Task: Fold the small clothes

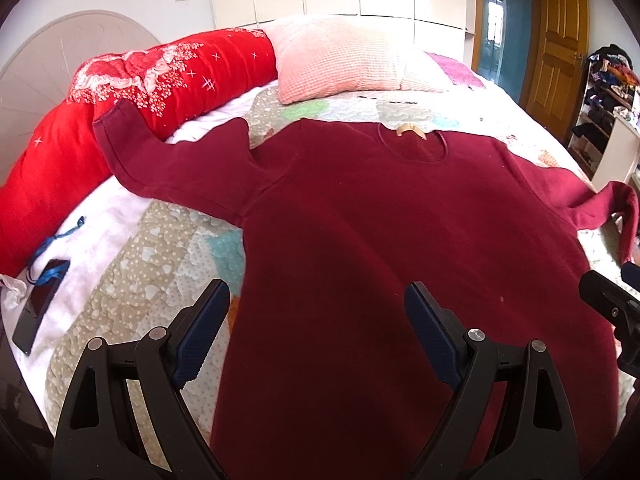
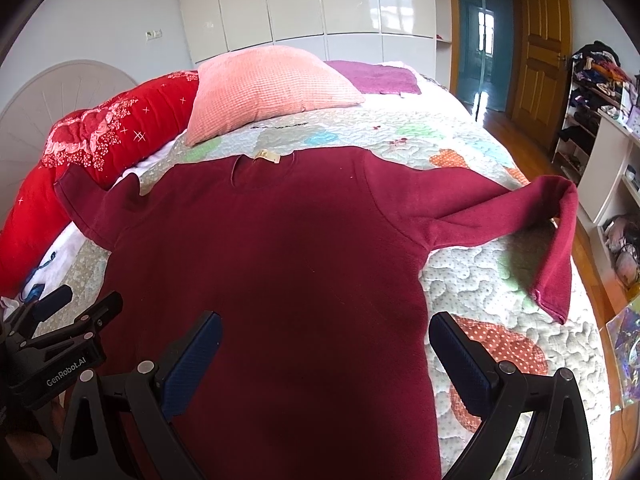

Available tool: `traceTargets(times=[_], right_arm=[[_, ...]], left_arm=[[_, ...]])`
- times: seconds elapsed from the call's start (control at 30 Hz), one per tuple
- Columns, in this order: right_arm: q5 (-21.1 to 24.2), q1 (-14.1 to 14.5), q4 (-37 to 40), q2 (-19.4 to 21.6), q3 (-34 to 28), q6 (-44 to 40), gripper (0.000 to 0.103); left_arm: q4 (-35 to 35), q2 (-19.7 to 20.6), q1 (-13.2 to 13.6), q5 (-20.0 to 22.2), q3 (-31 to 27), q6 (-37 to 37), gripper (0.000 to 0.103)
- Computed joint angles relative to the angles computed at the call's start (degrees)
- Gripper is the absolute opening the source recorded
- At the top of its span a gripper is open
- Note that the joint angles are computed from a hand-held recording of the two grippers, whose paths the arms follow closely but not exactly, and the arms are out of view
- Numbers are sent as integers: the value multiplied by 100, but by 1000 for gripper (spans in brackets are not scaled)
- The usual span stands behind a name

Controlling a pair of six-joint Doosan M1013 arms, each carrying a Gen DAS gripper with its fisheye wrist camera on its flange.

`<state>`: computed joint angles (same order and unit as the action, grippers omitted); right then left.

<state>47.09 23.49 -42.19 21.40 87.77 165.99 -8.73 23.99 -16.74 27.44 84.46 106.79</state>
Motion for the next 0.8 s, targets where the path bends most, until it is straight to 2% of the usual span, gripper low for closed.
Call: traceTargets(times=[0.3, 0.8], right_arm=[[-34, -56, 160, 140, -178, -232, 103], [-42, -91, 363, 347, -446, -595, 103]], left_arm=[[540, 61, -37, -149, -25, -502, 89], [691, 220, -15, -29, -218, -715, 89]])
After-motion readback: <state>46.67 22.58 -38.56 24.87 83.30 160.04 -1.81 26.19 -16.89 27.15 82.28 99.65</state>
